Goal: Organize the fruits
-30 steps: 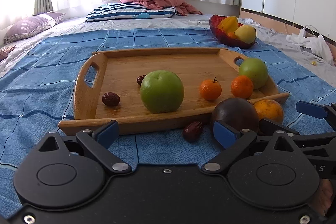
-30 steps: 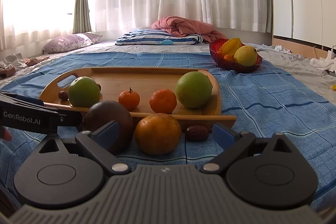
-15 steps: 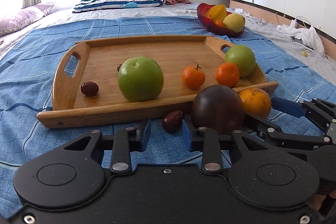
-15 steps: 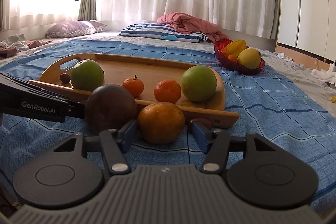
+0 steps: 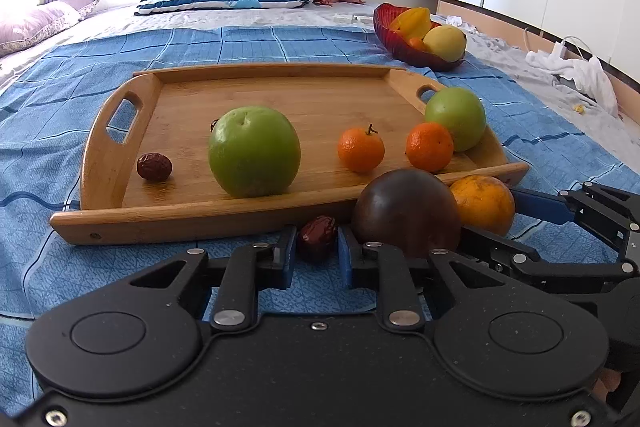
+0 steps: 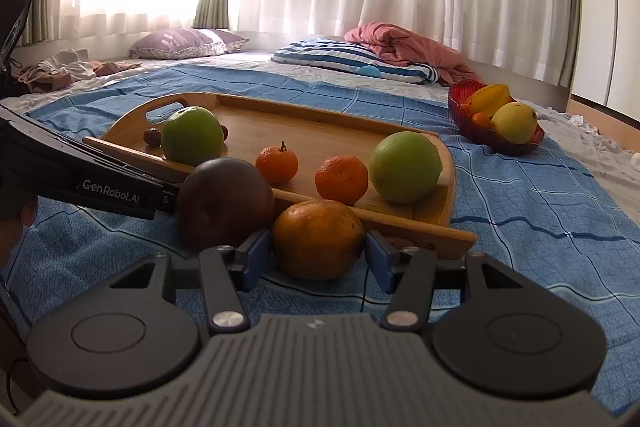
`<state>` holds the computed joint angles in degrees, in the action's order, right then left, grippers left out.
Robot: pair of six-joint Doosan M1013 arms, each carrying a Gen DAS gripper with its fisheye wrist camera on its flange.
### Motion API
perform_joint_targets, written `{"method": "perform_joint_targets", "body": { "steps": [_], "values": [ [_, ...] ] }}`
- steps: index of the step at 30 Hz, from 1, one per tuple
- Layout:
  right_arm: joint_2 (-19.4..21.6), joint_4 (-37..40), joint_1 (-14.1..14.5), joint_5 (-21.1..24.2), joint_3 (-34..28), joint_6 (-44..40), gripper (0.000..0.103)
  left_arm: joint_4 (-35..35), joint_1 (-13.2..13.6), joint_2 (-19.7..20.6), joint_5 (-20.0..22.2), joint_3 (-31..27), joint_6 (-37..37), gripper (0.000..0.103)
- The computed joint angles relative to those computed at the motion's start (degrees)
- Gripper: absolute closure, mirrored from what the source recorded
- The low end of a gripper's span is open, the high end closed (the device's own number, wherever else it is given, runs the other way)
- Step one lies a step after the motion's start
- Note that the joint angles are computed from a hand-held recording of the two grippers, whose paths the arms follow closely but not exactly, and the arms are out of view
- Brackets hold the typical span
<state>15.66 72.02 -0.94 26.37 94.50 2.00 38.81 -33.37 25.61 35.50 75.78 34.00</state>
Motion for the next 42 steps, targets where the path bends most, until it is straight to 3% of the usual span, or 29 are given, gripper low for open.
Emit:
{"method": "perform_joint_targets", "body": {
  "steps": [9, 12, 18, 29, 42],
  "values": [
    [2.55, -3.69, -2.54, 9.77, -4.01, 5.48, 0.031, 5.23, -0.65, -0.68, 1.08, 0.5, -2.85, 0.083],
    [2.92, -5.21, -2.98, 12.05, -4.84, 10.1, 0.047, 5.98, -0.81, -0.81, 1.86, 0.62, -3.69, 0.083],
    [1.33, -5.19, -2.24, 9.04, -3.03, 14.39, 0.048, 7.47, -1.24, -0.89, 4.21, 0.79, -5.25, 0.083],
    [-2.12, -2.68, 0.55, -3.31, 0.7, 14.36, 0.048, 9.66, -1.37, -1.36, 5.72, 1.28, -8.32, 0.083],
    [-1.57, -0.46, 1.57, -7.58, -1.61, 15.91, 0.048, 16.9, -1.29, -1.96, 6.31, 0.21, -13.08, 0.083]
  ]
}}
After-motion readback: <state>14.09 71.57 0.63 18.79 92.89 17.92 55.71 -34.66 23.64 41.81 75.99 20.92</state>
